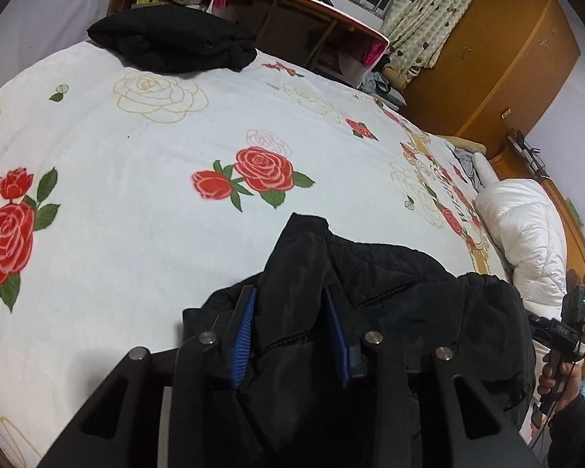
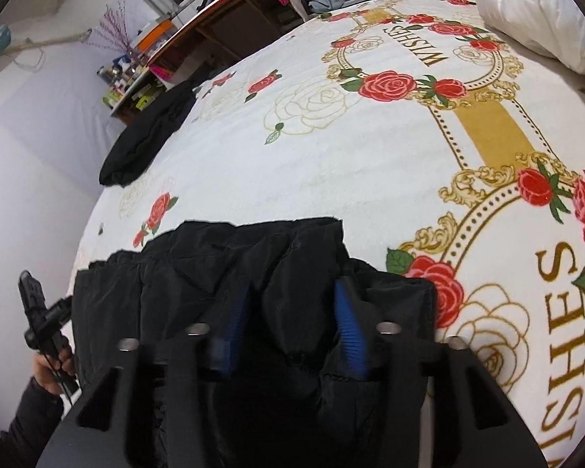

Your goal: Fold large clothes

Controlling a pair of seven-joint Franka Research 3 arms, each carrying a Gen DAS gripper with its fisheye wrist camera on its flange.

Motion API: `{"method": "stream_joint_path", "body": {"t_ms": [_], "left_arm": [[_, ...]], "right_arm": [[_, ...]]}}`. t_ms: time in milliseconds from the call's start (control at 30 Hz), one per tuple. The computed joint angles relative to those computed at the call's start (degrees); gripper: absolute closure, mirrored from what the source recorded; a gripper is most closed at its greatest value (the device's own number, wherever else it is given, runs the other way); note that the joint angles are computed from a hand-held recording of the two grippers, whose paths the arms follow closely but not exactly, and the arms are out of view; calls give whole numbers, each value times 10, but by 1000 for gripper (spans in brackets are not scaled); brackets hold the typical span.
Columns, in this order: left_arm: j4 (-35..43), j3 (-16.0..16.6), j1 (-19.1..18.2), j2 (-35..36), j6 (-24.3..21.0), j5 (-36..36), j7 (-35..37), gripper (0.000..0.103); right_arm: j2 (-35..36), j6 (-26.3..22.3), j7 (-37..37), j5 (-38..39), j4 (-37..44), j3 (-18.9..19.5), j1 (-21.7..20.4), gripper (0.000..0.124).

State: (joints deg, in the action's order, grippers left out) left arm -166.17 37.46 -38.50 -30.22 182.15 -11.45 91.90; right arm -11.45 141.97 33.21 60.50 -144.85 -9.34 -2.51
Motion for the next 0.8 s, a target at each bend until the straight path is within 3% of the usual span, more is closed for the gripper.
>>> {"method": "stream_joint_path", "body": {"t_ms": [33, 100, 200, 267, 333, 400, 500, 567, 633, 667, 733, 800], "left_arm": [[0, 2, -2, 2, 4, 2, 3, 68], [0, 2, -3, 5, 6, 5, 5, 69], [6, -7, 0, 16, 10, 9, 2, 77], [11, -50, 33, 36, 24, 18, -16, 82], [20, -116, 90, 64, 42, 31, -47, 84], [39, -139, 108, 95, 51, 39, -72, 85], [69, -187, 146, 168, 63, 53, -101, 84], [75, -173, 129, 207, 80, 62, -122, 84], [67, -132, 94, 224, 107, 90, -157, 83], [61, -126, 91, 231, 125, 101, -173, 82], [57, -158, 119, 235, 132, 90, -169, 80], [62, -220, 170, 229, 110, 53, -144, 77]], "right_arm": [[0, 7, -7, 11, -1, -2, 0, 46], [7, -14, -29, 31, 6, -12, -2, 45], [35, -43, 21, -30, 29, 2, -9, 46], [17, 15, -3, -19, 13, 19, 2, 100], [5, 69, -11, 12, 8, 26, 16, 106], [19, 109, 0, 15, 17, 33, 28, 107], [76, 161, 54, -46, 38, 50, 39, 107], [108, 193, 75, -76, 37, 60, 46, 106], [120, 227, 66, -75, 28, 67, 52, 105], [124, 241, 60, -70, 24, 70, 54, 104], [128, 247, 64, -75, 22, 71, 53, 101], [124, 248, 102, -110, 18, 69, 51, 96]]}}
